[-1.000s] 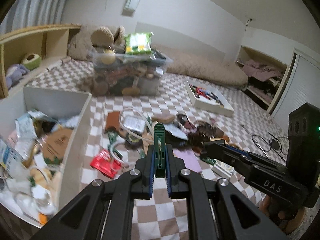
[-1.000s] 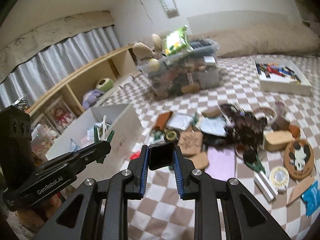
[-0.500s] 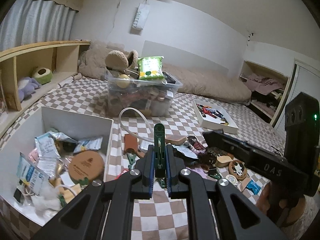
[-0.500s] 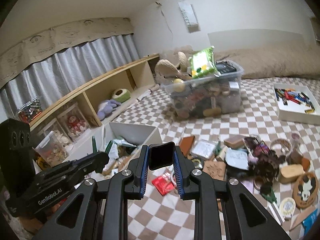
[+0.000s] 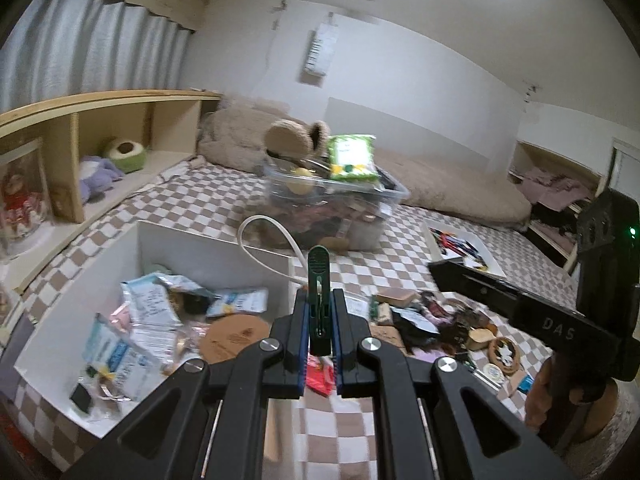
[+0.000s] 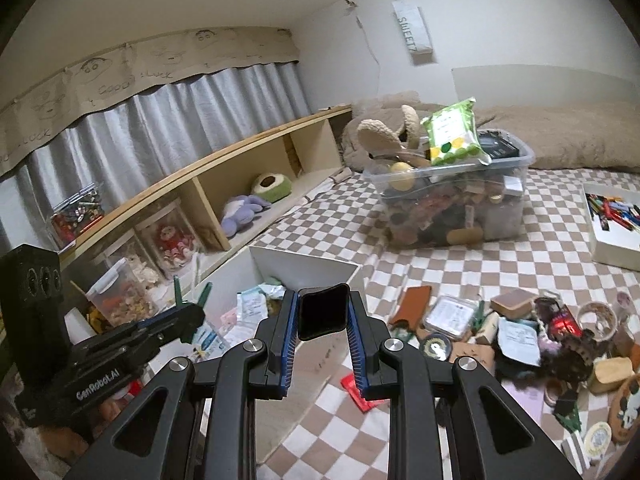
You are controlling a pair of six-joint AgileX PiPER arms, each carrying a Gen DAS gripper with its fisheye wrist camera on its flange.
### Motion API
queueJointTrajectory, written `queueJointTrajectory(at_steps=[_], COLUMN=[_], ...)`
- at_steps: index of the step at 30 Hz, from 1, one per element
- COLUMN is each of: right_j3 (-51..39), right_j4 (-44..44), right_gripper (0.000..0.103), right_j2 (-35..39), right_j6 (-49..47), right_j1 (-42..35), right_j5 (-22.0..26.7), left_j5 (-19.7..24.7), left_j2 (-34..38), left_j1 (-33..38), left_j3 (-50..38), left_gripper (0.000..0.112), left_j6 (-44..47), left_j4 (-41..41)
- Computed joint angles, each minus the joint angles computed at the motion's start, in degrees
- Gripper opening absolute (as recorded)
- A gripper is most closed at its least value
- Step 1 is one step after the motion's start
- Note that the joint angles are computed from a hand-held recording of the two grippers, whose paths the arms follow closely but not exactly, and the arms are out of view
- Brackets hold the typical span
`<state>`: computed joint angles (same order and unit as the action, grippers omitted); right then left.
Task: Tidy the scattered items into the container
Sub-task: 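Carry both held items over the white cardboard box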
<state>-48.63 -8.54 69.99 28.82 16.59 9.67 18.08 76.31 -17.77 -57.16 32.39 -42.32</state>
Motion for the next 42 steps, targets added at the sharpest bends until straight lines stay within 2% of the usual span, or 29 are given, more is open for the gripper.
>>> queueJointTrajectory(at_steps=[7, 14, 19, 22, 26, 28, 31, 36, 42], right_j3=[-3.98, -8.08, -11.36, -14.74, -20.01, -24.52, -31.21, -45.38, -59.01], right_j4=[13.43, 24.5, 32.29, 29.56, 14.02, 10.89, 11.55, 12.12, 2.28], right_gripper=[0.024, 0.024, 0.024, 0.024, 0.024, 0.024, 0.024, 0.024, 0.024], right_j2=[4.36, 9.29, 13.66, 17.09, 21.62, 25.14, 30.04, 39.42, 48.45], right_j6=[-13.84, -25.45, -33.45, -31.71, -19.46, -18.79, -23.08, -29.54, -29.44], right_j1=[0.76, 2.14, 2.12, 2.02, 3.13, 3.08, 2.44, 1.42, 3.73], right_j5=[-0.53, -0.2, 0.94, 2.84, 5.07, 8.45, 14.52, 28.55, 41.77], left_j5=[1.37, 3.61, 3.88, 4.53, 4.81, 4.97, 5.18, 5.56, 5.94], left_j2=[-0.57, -0.6, -0.05, 0.9, 2.49, 3.41, 4.71, 6.48, 7.45], left_j1=[7.23, 14.3, 17.03, 18.79, 19.93, 20.02, 20.15, 20.63, 20.9], left_j3=[-0.39, -0.09, 1.21, 1.58, 1.81, 1.66, 1.14, 0.66, 0.47], left_gripper=[0.01, 0.01, 0.01, 0.01, 0.01, 0.01, 0.01, 0.01, 0.01], left_j6=[3.21, 8.87, 11.18, 13.42, 15.41, 15.75, 16.26, 17.52, 17.36], left_j4=[-1.5, -6.7, -8.15, -10.22, -11.6, -11.5, -11.29, -12.47, -11.95])
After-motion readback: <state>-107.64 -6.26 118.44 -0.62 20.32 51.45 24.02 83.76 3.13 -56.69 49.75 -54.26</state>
